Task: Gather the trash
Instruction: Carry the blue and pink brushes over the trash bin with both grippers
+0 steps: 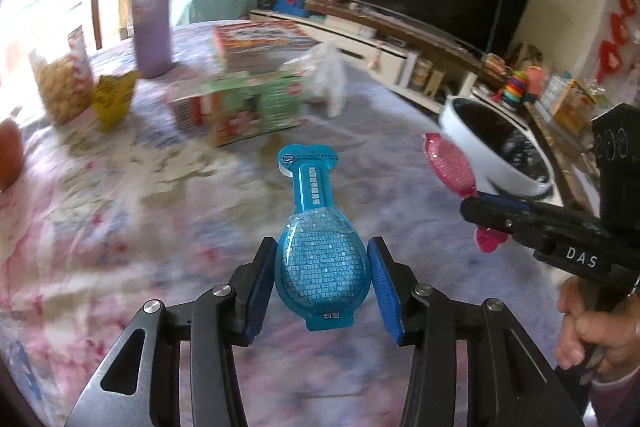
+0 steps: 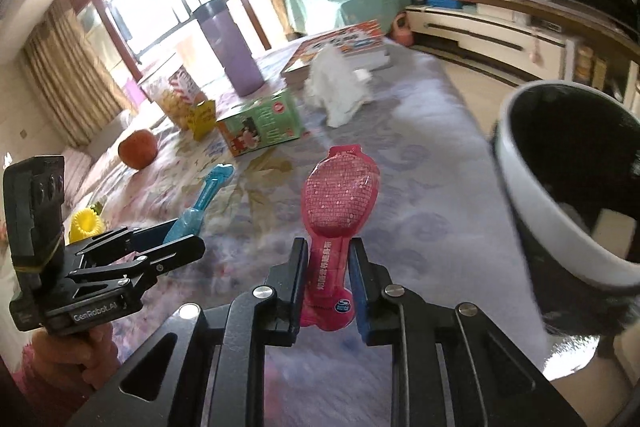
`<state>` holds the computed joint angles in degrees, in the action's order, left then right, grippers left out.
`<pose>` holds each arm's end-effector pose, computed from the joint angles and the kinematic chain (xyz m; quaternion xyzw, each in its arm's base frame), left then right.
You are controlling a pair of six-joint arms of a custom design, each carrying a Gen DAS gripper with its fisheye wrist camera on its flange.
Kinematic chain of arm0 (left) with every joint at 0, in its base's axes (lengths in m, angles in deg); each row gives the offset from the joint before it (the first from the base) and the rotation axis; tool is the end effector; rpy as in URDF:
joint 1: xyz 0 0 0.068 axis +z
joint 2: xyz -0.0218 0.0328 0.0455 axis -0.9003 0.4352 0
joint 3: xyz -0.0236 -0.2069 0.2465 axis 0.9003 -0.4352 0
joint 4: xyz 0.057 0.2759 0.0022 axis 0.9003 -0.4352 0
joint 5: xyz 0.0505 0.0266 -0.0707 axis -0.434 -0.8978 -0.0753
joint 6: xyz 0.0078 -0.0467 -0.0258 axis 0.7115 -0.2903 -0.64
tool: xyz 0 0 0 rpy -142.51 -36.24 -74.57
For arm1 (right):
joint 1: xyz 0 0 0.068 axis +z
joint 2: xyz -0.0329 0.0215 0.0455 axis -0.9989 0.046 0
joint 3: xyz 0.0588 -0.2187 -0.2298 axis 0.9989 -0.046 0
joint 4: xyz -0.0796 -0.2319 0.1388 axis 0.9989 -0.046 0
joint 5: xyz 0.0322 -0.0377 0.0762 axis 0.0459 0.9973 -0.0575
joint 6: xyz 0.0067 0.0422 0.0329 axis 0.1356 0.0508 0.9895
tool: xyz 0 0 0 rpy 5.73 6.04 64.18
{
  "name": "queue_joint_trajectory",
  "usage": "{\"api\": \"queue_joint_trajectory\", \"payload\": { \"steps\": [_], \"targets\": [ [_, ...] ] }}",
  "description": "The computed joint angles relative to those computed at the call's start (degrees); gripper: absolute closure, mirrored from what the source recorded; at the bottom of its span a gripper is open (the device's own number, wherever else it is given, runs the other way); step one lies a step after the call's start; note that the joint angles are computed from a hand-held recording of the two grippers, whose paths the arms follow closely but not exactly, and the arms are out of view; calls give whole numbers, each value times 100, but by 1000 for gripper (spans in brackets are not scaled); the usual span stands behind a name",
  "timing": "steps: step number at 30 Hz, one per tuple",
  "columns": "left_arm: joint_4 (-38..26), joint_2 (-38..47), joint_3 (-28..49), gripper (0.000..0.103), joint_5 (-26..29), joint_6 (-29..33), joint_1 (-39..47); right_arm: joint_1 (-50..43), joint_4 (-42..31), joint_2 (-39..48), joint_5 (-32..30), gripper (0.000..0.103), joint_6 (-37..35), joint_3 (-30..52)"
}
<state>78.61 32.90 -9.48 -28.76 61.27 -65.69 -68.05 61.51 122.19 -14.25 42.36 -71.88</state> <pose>0.2614 -0.0198 0.1633 0.1190 0.9164 -0.1619 0.3462 0.1979 0.0737 0.1482 -0.0234 0.9251 0.1738 0.3368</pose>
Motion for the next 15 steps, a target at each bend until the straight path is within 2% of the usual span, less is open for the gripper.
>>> {"api": "queue_joint_trajectory", "payload": {
  "steps": [8,15],
  "targets": [
    [-45,-101,50,58,-85,-181,-684,-834,-823,-1283,-315,82,-233,-310],
    [-18,-35,219,58,-319,-382,-1255,-1760,-1413,-2008,-790,82,-620,-418]
  ]
}}
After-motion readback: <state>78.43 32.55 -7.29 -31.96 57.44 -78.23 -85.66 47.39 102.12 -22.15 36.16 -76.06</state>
